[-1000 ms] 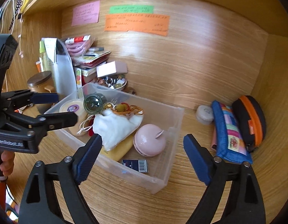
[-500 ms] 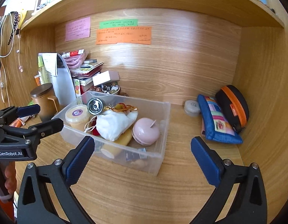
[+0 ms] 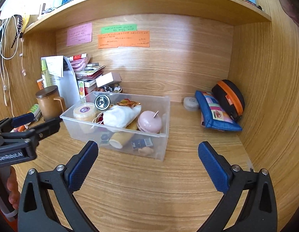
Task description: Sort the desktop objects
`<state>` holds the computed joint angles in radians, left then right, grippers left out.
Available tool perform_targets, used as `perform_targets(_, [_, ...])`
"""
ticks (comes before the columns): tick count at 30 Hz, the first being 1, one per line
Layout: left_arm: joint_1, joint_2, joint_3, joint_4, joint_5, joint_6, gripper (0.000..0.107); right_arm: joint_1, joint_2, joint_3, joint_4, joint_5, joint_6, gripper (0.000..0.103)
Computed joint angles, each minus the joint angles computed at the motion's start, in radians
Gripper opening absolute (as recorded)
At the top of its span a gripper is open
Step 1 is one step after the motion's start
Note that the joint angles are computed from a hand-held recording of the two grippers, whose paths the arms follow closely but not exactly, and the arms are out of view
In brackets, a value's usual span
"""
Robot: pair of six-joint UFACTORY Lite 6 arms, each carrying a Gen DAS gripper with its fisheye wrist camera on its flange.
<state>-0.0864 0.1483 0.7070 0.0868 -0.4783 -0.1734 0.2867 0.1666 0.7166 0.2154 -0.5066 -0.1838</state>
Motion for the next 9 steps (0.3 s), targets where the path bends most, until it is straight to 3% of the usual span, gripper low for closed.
perform_targets(9, [-0.029,-0.001,0.001,-0.119,-0.019,0.115,0.102,-0.018,0.048,0.025,-0.042,-0.006,0.032,0.103])
